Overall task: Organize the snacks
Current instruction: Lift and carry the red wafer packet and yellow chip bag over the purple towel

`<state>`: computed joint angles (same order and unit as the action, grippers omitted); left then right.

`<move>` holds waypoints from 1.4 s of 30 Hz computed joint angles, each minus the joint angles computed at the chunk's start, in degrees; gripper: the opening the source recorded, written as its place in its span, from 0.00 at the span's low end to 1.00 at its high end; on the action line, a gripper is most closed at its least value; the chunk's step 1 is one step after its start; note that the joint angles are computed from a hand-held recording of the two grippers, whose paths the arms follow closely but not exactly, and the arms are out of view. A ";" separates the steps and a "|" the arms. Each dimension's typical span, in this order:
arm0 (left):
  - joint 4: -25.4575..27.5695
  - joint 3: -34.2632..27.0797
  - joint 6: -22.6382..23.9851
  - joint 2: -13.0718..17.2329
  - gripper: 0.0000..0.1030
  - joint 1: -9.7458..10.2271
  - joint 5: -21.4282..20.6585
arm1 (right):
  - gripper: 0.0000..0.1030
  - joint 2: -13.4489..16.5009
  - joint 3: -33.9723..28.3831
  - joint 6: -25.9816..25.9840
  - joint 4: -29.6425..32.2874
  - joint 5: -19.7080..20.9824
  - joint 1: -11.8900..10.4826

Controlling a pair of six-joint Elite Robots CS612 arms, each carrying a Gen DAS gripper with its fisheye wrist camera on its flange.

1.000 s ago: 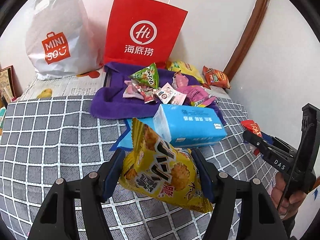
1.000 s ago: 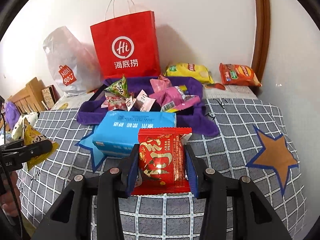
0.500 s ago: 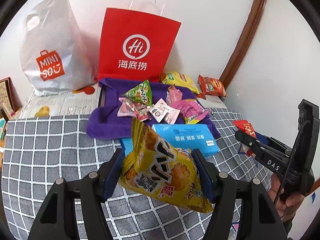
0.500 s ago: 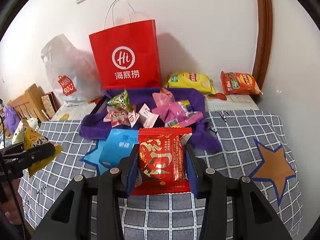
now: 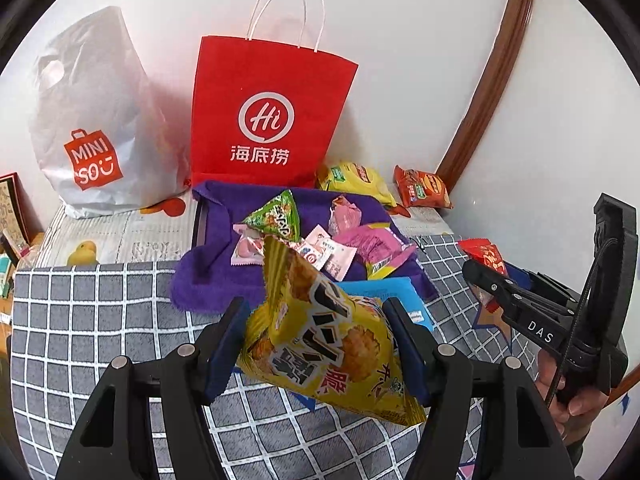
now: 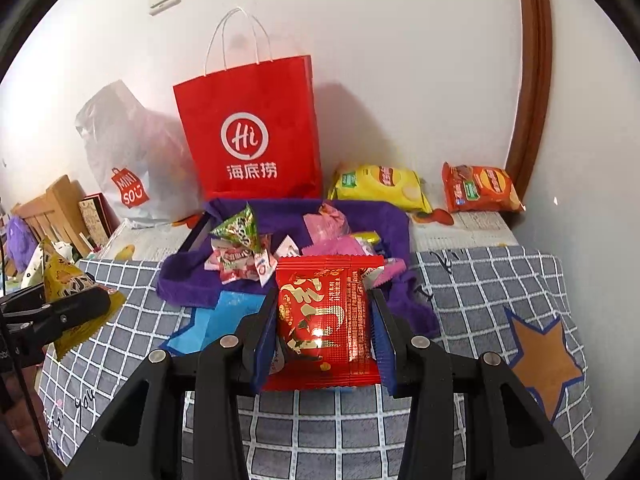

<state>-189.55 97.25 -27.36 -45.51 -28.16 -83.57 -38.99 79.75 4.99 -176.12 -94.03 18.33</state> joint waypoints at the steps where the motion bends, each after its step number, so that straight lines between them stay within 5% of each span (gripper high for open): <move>1: -0.02 -0.18 0.09 0.03 0.64 0.05 0.01 | 0.41 0.14 -0.37 -0.10 0.08 -0.06 0.03; 30: 4.39 -6.66 1.44 2.45 0.64 2.34 0.45 | 0.41 6.13 -13.28 -1.98 7.43 0.69 0.05; 42: 8.62 -11.69 -0.51 5.19 0.64 4.84 -1.19 | 0.41 10.78 -22.25 -1.80 12.46 2.23 -0.39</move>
<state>-180.93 85.57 -27.87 -40.33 -23.32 -84.75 -28.21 57.50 3.20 -163.66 -91.80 17.94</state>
